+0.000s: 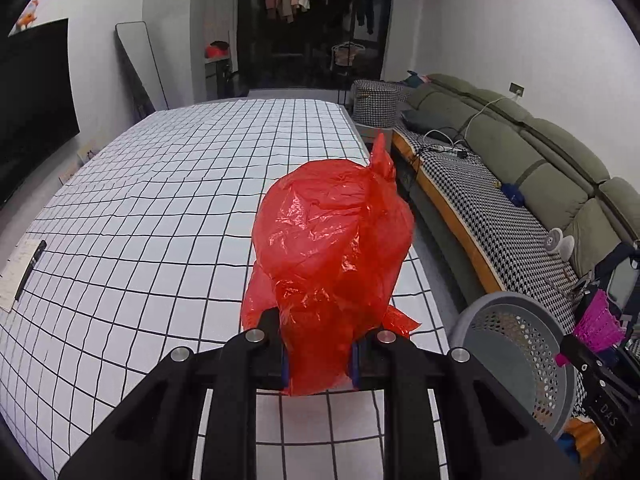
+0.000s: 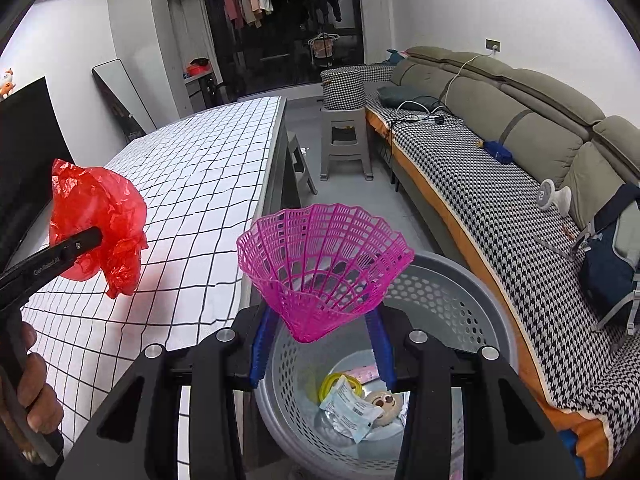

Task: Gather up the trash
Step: 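Hold the pink cone over the basket with the right tool while the left tool carries the red bag there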

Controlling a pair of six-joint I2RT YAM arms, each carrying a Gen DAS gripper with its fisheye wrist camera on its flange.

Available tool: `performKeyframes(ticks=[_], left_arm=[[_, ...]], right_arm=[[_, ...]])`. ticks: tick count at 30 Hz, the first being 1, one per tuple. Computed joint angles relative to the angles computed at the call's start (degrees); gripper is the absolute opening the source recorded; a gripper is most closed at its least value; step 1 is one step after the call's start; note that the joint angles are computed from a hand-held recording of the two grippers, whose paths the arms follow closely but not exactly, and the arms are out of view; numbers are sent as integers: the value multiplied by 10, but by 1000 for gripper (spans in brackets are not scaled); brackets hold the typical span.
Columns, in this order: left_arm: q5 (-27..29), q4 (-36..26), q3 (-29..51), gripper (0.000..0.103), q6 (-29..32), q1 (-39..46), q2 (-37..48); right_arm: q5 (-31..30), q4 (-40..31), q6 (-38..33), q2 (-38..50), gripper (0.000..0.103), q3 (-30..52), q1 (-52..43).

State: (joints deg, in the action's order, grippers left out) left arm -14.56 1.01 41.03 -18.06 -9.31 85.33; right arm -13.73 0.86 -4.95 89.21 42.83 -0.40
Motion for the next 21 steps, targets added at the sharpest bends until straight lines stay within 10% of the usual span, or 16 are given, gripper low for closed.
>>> performKeyframes(ticks=[21], left_arm=[[-39,32,21,20,-64,-215,82]], right_arm=[[-70,6,-83,-21,41,-75,-198]])
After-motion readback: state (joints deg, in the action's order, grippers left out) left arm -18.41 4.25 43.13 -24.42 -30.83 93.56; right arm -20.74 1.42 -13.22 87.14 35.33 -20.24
